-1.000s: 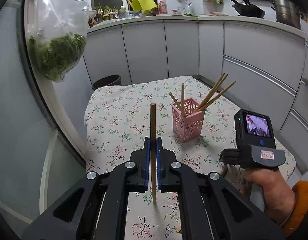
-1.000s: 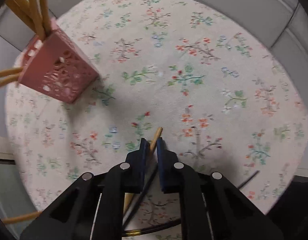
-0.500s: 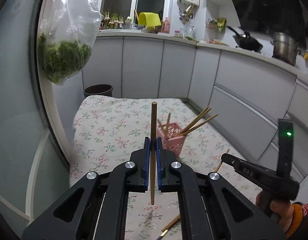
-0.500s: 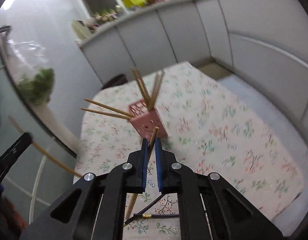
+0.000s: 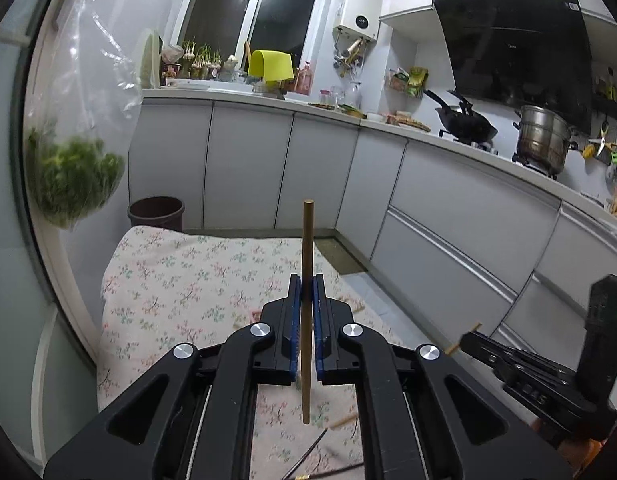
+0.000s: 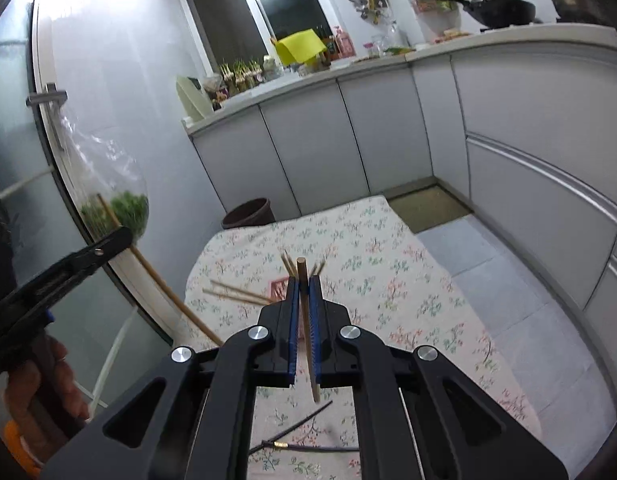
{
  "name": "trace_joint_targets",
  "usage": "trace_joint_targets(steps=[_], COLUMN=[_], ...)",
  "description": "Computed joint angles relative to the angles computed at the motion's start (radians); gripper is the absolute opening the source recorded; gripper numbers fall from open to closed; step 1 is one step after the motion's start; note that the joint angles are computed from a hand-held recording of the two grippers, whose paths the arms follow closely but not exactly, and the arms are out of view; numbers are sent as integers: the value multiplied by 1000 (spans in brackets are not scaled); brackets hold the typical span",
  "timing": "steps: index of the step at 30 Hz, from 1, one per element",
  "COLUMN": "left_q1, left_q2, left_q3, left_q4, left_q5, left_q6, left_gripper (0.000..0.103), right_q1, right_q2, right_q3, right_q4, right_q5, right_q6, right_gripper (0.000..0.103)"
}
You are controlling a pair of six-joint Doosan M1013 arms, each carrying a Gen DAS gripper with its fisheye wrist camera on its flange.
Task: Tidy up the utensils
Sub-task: 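Lower both wooden chopsticks into the pink holder and open both grippers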
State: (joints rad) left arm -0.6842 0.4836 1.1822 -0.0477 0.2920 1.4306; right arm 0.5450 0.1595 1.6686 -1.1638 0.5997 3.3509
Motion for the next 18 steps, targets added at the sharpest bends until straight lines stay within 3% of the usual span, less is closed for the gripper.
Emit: trace_joint_targets(steps=[4,6,12,17,18], left_q1=[-11,-20,-31,-30,-26], left_q2=[47,85,191,297,294], left_q3=[-91,-153,-309,-460,-451], left_q4=[159,303,462,404,374], left_q5=[15,30,109,269,262], left_q6=[-146,-270,-400,-336,-319], left_gripper=[5,5,5,9,10], right_q1=[-17,-23,-51,-67,-72], right_q2=[-32,-40,-42,-17,-9], right_q3=[-5,-12,-56,-104,-118], right_q4=[-49,-74,-204,-323,-344], right_q5=[-25,-33,-72,-89,-99], right_q6=[19,36,130,217,235], right_gripper=[5,5,5,5,5])
